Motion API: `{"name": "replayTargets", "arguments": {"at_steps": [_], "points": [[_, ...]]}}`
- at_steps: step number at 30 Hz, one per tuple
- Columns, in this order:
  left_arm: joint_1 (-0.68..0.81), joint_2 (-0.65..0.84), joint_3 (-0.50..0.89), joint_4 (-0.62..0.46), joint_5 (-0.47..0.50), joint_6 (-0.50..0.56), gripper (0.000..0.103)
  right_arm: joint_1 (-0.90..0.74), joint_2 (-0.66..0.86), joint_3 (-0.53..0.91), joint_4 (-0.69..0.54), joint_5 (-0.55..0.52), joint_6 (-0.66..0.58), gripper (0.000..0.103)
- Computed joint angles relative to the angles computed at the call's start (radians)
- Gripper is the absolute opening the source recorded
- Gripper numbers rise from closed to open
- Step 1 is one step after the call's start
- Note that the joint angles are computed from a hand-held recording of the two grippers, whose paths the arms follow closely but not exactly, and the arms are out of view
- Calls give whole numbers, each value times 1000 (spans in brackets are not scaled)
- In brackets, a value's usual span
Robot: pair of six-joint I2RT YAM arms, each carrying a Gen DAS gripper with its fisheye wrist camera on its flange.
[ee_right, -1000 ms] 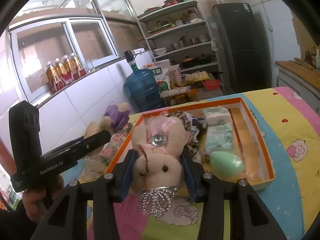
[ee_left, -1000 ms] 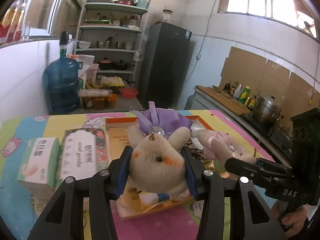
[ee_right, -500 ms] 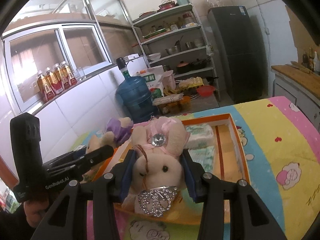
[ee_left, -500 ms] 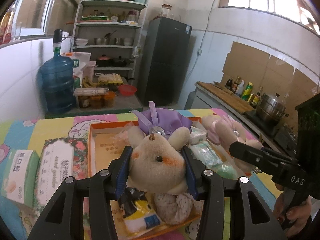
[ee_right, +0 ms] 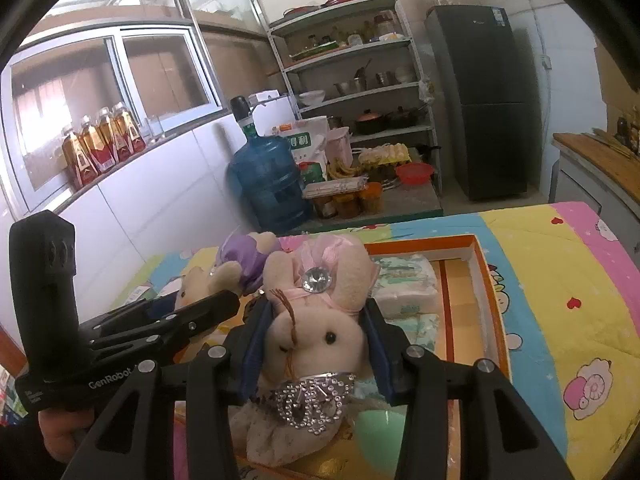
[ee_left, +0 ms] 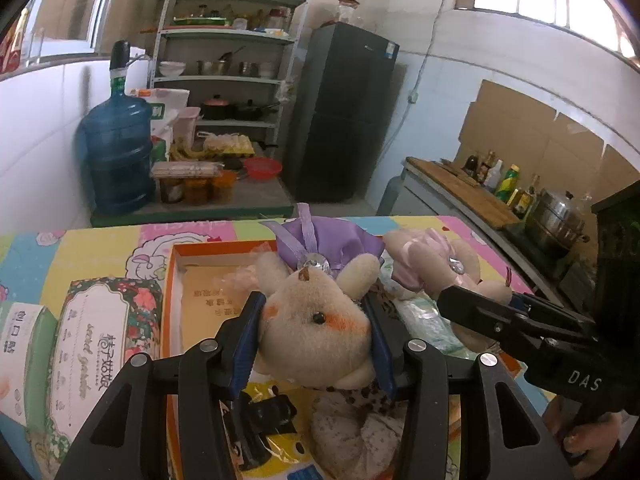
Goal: Organize soft objects
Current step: 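Open the left tool in the tray while the right tool releases the crowned bunny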
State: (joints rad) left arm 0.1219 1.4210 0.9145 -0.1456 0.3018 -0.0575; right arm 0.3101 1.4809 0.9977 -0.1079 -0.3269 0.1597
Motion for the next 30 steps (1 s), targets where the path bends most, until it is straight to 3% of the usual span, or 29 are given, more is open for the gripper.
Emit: {"name": "replayTargets", "arguments": {"at_steps": [20,30], "points": [[-6,168,48,34,-4,-25,51,18,157,89,-32,37,-7,47],[14,185,78,-17,48,-35,54,7,154,67,-9,19,-1,50]]}}
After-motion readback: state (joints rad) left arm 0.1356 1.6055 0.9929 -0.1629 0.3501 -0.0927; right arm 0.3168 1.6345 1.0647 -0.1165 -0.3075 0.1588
